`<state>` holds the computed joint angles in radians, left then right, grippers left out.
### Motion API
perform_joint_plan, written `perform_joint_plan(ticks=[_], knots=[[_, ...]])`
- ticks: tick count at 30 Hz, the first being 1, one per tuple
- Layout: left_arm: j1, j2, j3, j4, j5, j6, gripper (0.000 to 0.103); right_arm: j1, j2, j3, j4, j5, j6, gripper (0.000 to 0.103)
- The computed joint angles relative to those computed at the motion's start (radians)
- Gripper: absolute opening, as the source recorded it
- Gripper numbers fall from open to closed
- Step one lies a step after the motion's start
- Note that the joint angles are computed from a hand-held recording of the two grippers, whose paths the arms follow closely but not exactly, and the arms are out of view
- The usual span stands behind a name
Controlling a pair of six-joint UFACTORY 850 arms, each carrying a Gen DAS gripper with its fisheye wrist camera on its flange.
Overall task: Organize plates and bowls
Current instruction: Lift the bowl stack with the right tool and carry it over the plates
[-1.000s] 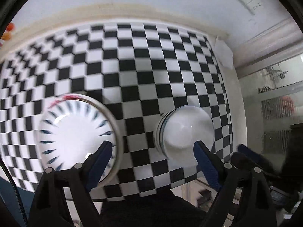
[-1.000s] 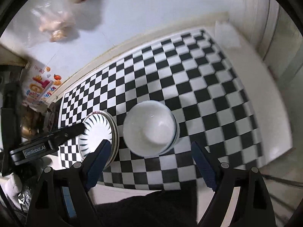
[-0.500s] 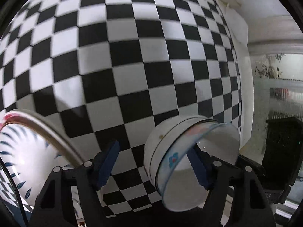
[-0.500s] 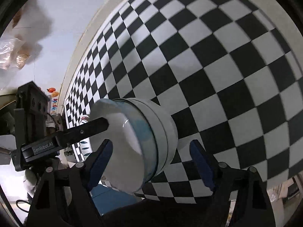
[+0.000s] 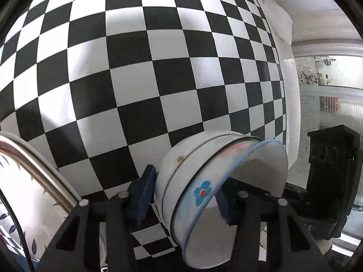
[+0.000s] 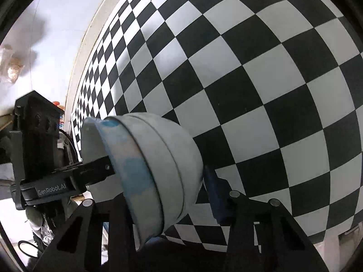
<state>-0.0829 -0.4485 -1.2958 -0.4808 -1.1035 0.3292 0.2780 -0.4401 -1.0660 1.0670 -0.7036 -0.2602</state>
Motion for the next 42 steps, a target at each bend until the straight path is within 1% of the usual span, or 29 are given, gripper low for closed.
perform_joint_plan(ticks=[5,9,12,15,20,26,30,35,42], knots=[[0.004,0.025,0.007,0.008,0.019,-0.01,0.046,0.016,-0.002,-0.005,-0.02,0.005,0.018,0.038],[0.008,0.049,0.01,0.018,0.025,-0.014,0.046,0.04,-0.002,-0.031,-0.048,-0.015,0.063,0.034],[0.011,0.064,0.015,0.035,0.03,-0.023,0.045,0.073,-0.019,-0.075,-0.068,-0.03,0.112,0.034],[0.019,0.066,0.025,0.039,0.029,-0.036,0.045,0.089,-0.032,-0.087,-0.039,-0.046,0.125,0.033],[0.028,0.083,0.041,0.044,0.024,-0.049,0.045,0.104,-0.029,-0.072,-0.024,-0.029,0.139,0.032],[0.045,0.111,0.041,0.068,0.025,-0.065,0.045,0.121,-0.041,-0.105,-0.018,-0.062,0.143,0.032],[0.067,0.128,0.031,0.081,0.013,-0.069,0.045,0.135,-0.05,-0.137,0.005,-0.074,0.156,0.032],[0.107,0.153,0.018,0.101,0.007,-0.079,0.045,0.149,-0.055,-0.185,-0.006,-0.103,0.156,0.032],[0.196,0.18,0.016,0.125,0.007,-0.1,0.045,0.19,-0.127,-0.343,-0.07,-0.158,0.179,0.032]])
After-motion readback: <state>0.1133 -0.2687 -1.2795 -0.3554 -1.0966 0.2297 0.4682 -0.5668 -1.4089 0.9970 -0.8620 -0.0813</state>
